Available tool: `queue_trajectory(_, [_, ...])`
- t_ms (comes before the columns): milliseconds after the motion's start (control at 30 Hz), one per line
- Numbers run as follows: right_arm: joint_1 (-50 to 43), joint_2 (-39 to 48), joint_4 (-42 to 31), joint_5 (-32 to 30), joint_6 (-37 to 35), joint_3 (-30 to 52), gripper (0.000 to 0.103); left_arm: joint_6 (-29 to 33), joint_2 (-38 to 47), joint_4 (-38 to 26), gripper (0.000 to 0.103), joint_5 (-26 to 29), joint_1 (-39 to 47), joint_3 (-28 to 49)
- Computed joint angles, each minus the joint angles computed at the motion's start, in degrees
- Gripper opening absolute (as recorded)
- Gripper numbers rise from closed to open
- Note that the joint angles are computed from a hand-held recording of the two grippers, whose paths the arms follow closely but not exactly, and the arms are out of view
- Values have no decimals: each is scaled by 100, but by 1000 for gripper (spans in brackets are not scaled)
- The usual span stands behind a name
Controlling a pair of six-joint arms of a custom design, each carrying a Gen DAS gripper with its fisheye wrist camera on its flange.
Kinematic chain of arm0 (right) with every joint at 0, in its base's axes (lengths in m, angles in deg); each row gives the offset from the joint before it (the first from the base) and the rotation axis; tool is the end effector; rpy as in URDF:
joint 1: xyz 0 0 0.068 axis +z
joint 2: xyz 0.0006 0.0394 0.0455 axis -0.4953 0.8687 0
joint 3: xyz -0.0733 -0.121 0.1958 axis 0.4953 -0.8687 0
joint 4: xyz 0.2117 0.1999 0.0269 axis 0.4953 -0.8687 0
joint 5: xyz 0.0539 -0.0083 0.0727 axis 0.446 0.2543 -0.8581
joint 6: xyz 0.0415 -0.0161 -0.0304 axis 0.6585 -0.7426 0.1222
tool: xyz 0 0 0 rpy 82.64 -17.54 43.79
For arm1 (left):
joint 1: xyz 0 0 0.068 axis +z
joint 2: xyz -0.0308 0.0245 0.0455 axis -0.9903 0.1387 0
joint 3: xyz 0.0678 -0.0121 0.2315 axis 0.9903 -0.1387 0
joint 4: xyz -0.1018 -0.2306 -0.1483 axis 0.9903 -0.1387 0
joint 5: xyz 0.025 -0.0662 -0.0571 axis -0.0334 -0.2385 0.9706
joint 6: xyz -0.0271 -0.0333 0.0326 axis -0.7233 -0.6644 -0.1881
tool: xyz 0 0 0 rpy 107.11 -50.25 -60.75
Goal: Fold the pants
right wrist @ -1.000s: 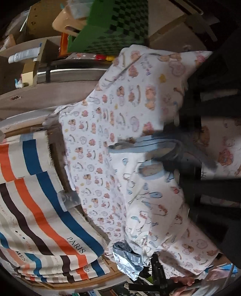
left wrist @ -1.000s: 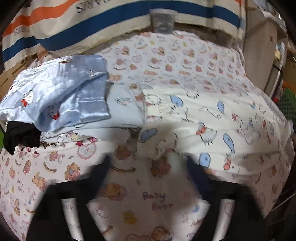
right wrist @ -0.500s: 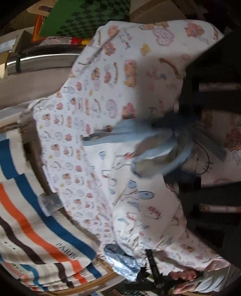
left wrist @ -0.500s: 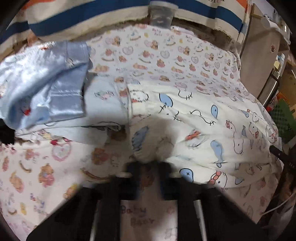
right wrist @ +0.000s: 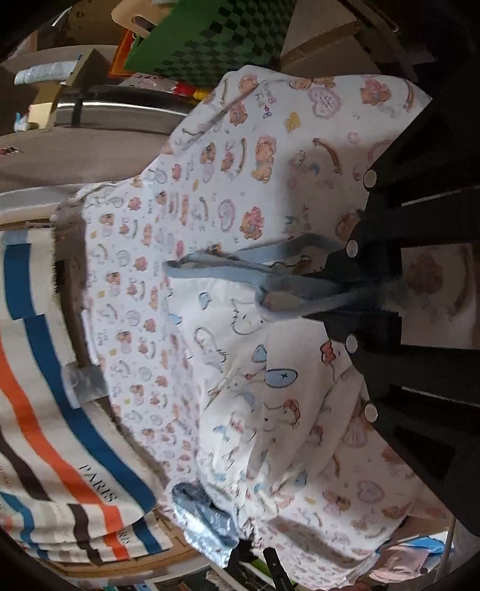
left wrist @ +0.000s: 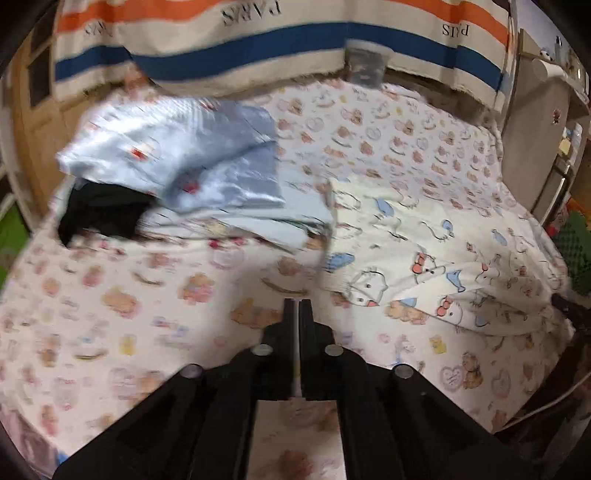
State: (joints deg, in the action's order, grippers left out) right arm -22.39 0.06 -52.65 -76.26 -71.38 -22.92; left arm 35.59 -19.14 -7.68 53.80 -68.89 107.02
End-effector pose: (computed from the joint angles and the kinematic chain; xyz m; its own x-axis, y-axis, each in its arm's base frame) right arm 0.2434 0.0312 0.1466 -0.7077 0.0171 -0.7063 -0.0521 0.9957 0.0762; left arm 0.2724 0.0540 0.1431 -0.7200 -0.0659 -0.6908 0.0269 0.9921 -0.1228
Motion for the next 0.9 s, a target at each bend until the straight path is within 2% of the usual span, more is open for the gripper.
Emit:
queue_trajectory(33, [18, 124, 68, 60, 10, 30, 11, 6, 295, -15, 24, 161, -42, 158])
queue_trajectory(67, [35, 215, 123, 118, 48, 53, 20, -29, 618, -21, 40, 238, -115, 340])
queue_trajectory(100, [45, 281, 175, 179, 95, 62, 24, -97, 883, 75, 44, 326, -195, 460])
queue_trajectory(167, [26, 300, 307, 219, 189, 38, 51, -179, 1368, 153, 44, 458, -348, 753])
queue_trajectory(200, [14, 251, 400, 197, 198, -9, 54, -247, 1643, -5, 45, 500, -415, 1019])
queue_trajectory(333, [-3, 211, 554, 242, 181, 9, 57, -590, 1891, 154, 53, 558, -508, 1329])
queue_trajectory(433, [-50, 281, 589, 211, 211, 125, 58, -601, 2264, -10, 53, 633, -609, 1736])
queue_trajectory(500, [49, 146, 684, 450, 279, 104, 59, -655, 2454, -83, 53, 654, -663, 1957])
queue_trajectory(600, [279, -195, 887, 720, 371, -11, 76, -719, 2596, -131, 50, 706, -712, 2164])
queue_trajectory(633, [324, -277, 910, 626, 371, -19, 77, -729, 2589, -114, 44, 683, -720, 2171])
queue_trajectory(667, [373, -320, 878, 477, 361, 10, 77, -744, 2543, -58, 21, 595, -754, 2141])
queue_trajectory(767, [562, -243, 846, 269, 299, 114, 77, -729, 2334, -63, 21, 580, -766, 2051])
queue_trajectory(900, [779, 8, 898, 571, 270, 189, 77, -625, 1513, -111, 21, 523, -723, 1560])
